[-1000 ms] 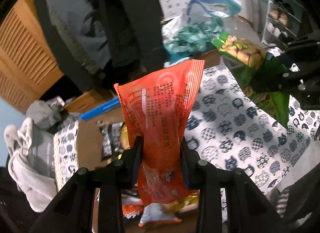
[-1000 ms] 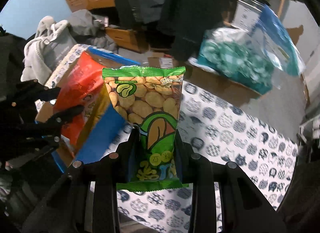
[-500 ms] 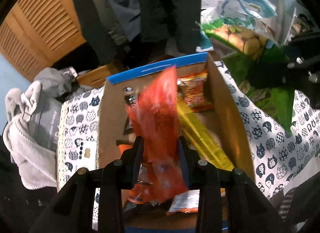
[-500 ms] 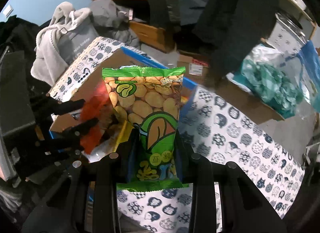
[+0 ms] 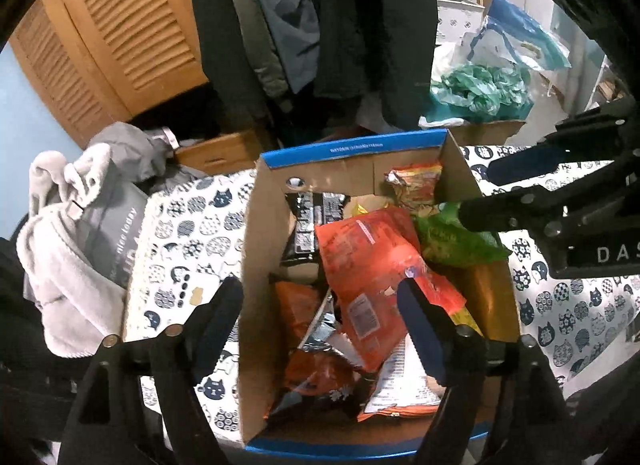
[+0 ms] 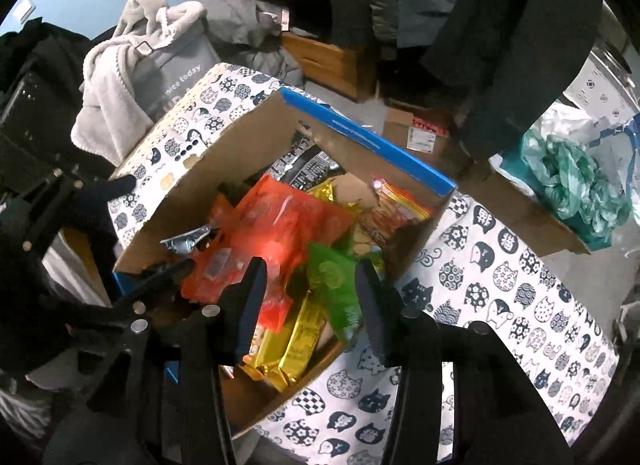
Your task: Organize snacks
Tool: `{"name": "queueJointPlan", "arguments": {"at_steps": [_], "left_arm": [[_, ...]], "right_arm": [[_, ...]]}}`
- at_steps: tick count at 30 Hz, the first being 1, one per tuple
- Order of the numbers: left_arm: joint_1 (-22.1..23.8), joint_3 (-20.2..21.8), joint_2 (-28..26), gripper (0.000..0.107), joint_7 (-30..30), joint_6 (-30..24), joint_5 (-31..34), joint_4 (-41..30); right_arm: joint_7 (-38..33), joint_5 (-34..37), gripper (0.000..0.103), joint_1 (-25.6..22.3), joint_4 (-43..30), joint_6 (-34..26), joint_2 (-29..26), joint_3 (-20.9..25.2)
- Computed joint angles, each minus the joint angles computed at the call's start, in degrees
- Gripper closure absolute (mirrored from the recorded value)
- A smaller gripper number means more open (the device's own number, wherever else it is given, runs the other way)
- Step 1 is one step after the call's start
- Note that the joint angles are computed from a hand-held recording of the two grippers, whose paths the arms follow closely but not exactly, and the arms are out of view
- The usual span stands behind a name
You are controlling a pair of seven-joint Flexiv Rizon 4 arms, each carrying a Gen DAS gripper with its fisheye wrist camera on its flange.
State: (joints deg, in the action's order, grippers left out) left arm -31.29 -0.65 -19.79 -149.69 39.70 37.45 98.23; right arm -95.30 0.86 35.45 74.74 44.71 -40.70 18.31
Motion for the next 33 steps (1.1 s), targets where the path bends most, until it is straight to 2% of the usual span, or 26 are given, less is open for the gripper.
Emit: {"name": "queueJointPlan", "arguments": {"at_steps": [2,3,8,10,16,23,33], "left_arm": [[-0.1,0.0,0.5,0.025,-0.5,0.2,0.0,0.3],[-0.2,-0.1,0.8,0.025,-0.7,0.5,-0.1,0.5],[-1.2,-0.5,1.4,0.016,-2.5,-0.4,1.7,-0.4],[-1.8,-0.7,1.3,0.014,-3.1,-1.8,2.4,-1.4],[-2.9,-1.5,1.4,0.008,-4.5,-3.6,3.7,-2.8],[-4.0,-1.7,1.3,0.006,-6.5,-5.1,5.5,-4.8],[-3.5,-2.0,1.0,0.006,-6.7,-4.1,4.3,-5.4]], "right_arm": [[0.4,0.2,0.049,-0.3,1.1,0.7,0.9,-0.2],[0.7,0.1,0.042,-0.4,2.0,1.5,1.5,-0.4],[0.8,0.7,0.036,-1.9,5.6,4.4,4.5,0.2],[0.8,1.0,0.027,-2.4,7.5,6.4,5.9,0.3],[1.4,0.9,0.027,-3.6,12.0,10.6,9.2,0.3],[2.0,-0.1,0.027,-5.0,17.2,16.7,12.0,0.2],[2.2,-1.2,0.027,-7.6,21.9,21.1,13.6,0.6]]}}
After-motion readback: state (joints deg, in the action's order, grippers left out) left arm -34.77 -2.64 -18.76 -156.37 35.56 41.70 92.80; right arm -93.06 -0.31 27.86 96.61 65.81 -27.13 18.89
